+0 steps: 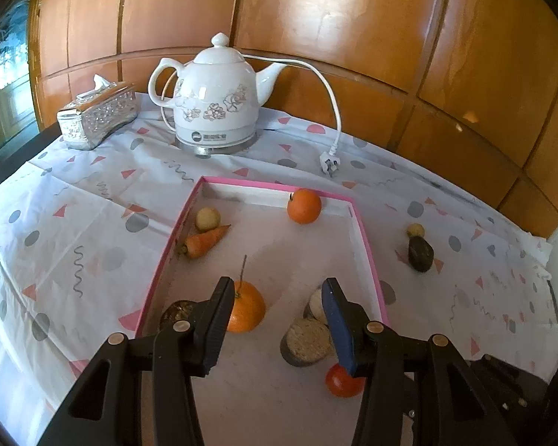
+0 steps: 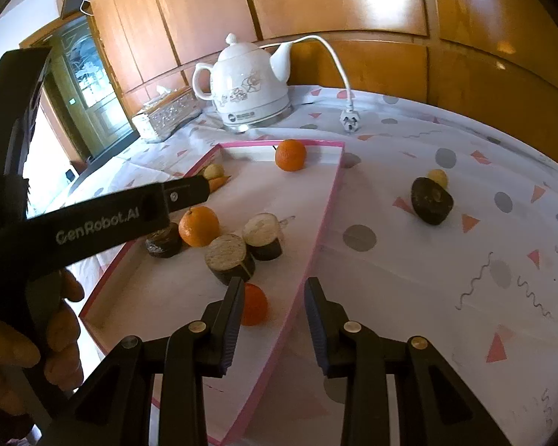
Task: Organize fruits
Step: 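Open the left gripper over the tray while the right releases the tomato in the tray, then move the left gripper to the dark round fruit and grasp it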
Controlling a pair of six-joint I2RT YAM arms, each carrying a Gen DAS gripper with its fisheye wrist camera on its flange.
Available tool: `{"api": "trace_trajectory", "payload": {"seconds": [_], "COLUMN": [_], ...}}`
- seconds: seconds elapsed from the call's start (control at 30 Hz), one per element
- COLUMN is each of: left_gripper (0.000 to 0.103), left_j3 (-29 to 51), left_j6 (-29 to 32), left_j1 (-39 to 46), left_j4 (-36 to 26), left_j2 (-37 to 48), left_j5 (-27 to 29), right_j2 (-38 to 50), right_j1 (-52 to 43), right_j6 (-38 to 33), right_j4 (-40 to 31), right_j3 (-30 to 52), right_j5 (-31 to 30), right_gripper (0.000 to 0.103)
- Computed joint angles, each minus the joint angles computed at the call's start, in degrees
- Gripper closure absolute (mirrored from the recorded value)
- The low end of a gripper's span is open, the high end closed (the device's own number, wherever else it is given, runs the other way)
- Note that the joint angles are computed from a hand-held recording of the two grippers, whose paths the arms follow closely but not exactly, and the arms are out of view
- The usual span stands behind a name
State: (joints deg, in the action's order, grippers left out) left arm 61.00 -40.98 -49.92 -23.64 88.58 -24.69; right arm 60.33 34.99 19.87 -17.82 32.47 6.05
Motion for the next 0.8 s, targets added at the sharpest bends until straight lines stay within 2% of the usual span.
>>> {"api": "trace_trajectory", "payload": {"seconds": [0.37, 0.8], "left_gripper": [0.054, 0.054], "left_j3": [1.7, 5.6], "left_j6": [0.4, 1.5], "left_j1": [-2.6, -5.0], "left_j4": [-0.8, -1.8], "left_j2": [1.6, 5.7], "left_j5": [-0.6, -0.2], "right_j2": [-3.6, -8.6], "right_j1": [-2.9, -13.4], "right_j6": [0.1, -2.1], "right_j4": [-1.2, -3.7], "right_j3": [-1.7, -4.5], "right_j5": [0.4, -2.0], "right_gripper": [0.07, 0.07]}}
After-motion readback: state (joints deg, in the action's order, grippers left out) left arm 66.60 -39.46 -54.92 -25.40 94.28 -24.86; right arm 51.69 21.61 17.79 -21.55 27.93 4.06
